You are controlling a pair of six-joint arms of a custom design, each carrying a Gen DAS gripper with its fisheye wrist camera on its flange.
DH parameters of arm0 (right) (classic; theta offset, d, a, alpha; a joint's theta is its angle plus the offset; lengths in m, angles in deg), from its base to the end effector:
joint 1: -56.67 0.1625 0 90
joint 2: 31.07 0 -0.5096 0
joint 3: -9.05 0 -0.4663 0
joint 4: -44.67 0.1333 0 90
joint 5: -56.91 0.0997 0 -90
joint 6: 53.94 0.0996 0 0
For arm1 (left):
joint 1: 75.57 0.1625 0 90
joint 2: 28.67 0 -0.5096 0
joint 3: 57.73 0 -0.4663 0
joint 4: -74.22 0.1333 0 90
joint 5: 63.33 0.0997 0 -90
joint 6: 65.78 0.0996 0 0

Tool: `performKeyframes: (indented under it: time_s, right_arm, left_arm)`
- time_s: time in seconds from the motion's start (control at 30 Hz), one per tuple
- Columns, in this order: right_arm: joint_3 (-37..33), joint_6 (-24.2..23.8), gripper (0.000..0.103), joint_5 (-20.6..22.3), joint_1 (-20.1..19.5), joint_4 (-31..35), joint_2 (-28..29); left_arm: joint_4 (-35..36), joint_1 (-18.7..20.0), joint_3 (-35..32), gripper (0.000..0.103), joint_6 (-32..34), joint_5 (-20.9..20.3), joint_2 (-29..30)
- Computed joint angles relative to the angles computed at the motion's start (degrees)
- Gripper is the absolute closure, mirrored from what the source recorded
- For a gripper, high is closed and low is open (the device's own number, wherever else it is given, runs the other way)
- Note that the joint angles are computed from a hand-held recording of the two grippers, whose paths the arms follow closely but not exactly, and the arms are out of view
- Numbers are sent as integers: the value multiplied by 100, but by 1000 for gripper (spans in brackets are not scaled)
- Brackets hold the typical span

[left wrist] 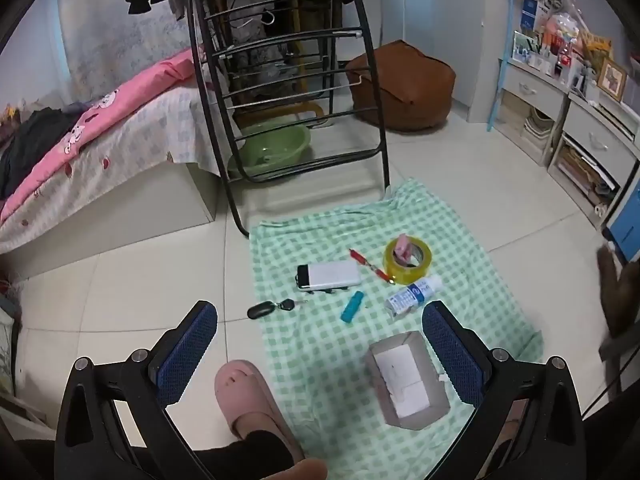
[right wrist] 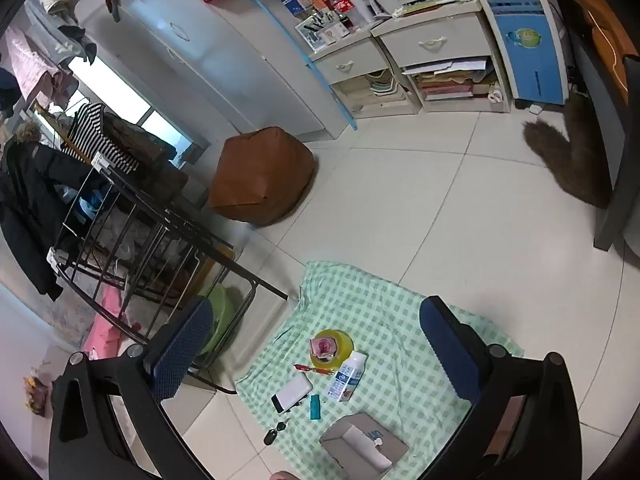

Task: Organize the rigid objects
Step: 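Move the left gripper toward the black car key fob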

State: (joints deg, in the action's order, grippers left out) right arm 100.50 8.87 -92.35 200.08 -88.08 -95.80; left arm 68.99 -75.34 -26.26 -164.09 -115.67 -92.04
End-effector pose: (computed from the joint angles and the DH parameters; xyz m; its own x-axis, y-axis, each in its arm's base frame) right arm 0.6257 -0.4051 0.3923 -0.9127 0.3867 0.1318 0.0879 0.5010 -0.8610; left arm -0.6208 -0.1966 0.7374 -0.6672 -0.1171 -0.7356 0.3916 0.7849 -0.4802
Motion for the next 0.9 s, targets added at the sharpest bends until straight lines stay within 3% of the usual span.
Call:
performKeyframes:
  time_s: [0.13,0.3,0.77,0.9]
  right_arm:
    - [-31,-23,0,-21,32,73,22]
    - [-40,189,0,57,9,106,-8]
    - [17,358,0,26,9,101,-75]
    - [19,389,0,26,2,124,-85]
  left_arm:
    - [-655,91,298,0,-79,-90,-388]
    - [-133,56,-75,0,-238,15,-137]
    - [-576,157,304,0,-90,-167,-320]
    - [-1264,203,689,0,5,-276,-618]
